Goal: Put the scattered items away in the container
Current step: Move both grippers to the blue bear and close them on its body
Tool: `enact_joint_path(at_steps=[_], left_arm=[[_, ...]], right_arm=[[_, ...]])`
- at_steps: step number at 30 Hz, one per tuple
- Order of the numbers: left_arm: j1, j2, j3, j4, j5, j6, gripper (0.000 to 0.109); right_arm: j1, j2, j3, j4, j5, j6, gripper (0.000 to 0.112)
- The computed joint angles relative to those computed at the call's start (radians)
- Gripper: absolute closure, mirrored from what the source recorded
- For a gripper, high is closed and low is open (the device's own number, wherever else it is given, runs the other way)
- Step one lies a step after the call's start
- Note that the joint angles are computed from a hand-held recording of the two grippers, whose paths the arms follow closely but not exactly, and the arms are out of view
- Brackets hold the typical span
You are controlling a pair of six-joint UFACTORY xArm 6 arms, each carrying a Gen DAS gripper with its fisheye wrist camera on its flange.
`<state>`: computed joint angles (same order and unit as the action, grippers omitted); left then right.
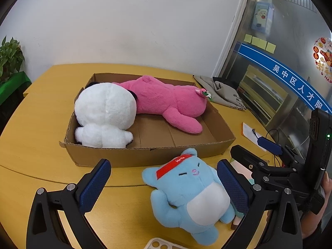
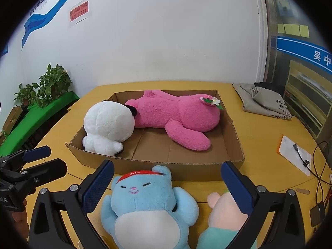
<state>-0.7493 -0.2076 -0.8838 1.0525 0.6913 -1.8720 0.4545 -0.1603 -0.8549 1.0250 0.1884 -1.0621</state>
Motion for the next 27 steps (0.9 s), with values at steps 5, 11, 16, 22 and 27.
enact_joint_path(at_steps=[5, 11, 16, 22, 27], left_arm=[[0.009, 0.006, 0.021, -0.021, -0.025, -0.012, 0.006], [0.042, 0.012, 0.079, -0.055, -0.092, -0.051, 0.006], [0.06, -0.002, 0.13, -0.076, -0.118, -0.074, 0.006], [0.074, -0.036, 0.173, -0.085, -0.126, -0.082, 0.006], [0.073, -0.066, 0.207, -0.098, -0.117, -0.076, 0.006]], right_arm=[[-0.014, 0.008, 0.024, -0.019, -0.01, 0.026, 0.009], [-0.019, 0.047, 0.058, -0.124, 0.051, 0.059, 0.009], [0.013, 0.061, 0.117, -0.134, 0.158, 0.005, 0.017], [0.059, 0.007, 0.162, -0.021, 0.214, -0.132, 0.016], [0.024, -0.02, 0.151, 0.053, 0.322, -0.109, 0.017]])
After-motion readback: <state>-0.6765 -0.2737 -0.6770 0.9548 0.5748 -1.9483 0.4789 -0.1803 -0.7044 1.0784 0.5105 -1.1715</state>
